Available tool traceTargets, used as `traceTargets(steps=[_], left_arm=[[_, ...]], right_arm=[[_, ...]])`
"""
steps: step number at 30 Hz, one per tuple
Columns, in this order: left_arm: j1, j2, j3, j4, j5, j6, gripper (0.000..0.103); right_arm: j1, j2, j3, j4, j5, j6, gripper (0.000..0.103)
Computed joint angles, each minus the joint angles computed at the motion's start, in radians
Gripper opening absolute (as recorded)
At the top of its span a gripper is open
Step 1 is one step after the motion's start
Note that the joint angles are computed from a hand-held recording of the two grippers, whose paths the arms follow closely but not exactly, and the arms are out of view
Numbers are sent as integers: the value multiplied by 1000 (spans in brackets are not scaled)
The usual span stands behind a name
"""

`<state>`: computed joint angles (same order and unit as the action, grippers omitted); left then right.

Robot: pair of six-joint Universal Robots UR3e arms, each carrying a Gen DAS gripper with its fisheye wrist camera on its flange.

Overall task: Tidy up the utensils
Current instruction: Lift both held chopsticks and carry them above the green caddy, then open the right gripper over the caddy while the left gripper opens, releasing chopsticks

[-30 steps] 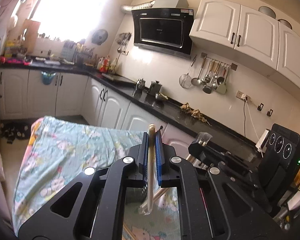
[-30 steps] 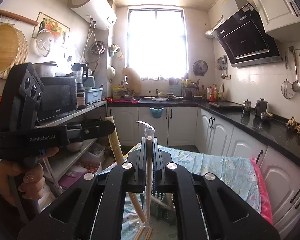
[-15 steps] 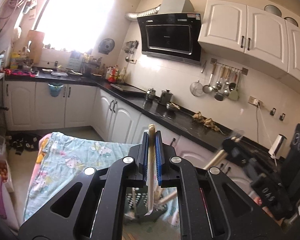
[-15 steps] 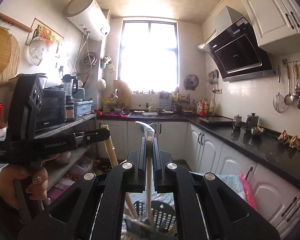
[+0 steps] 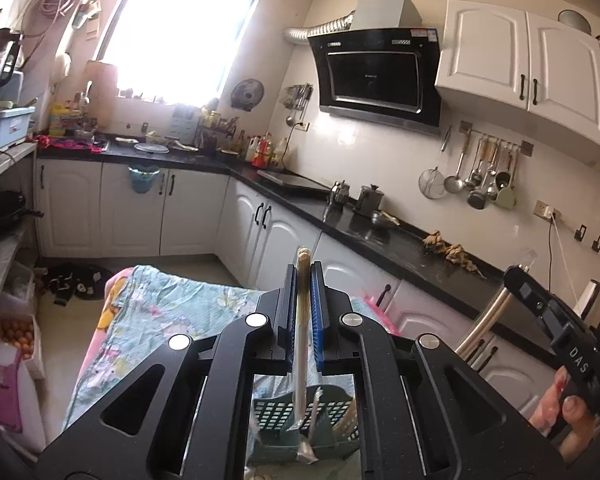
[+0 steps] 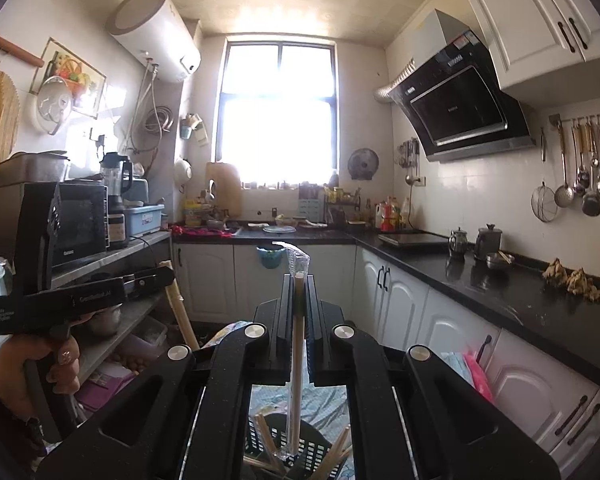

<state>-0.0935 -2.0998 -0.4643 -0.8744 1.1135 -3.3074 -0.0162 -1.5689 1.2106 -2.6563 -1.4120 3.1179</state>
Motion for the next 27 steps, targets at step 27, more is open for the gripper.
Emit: traceTargets(steps=[27], left_arm=[[-60, 29, -418, 265, 56, 80, 4]], right_arm=[[-27, 106, 232, -137, -7, 53, 6]])
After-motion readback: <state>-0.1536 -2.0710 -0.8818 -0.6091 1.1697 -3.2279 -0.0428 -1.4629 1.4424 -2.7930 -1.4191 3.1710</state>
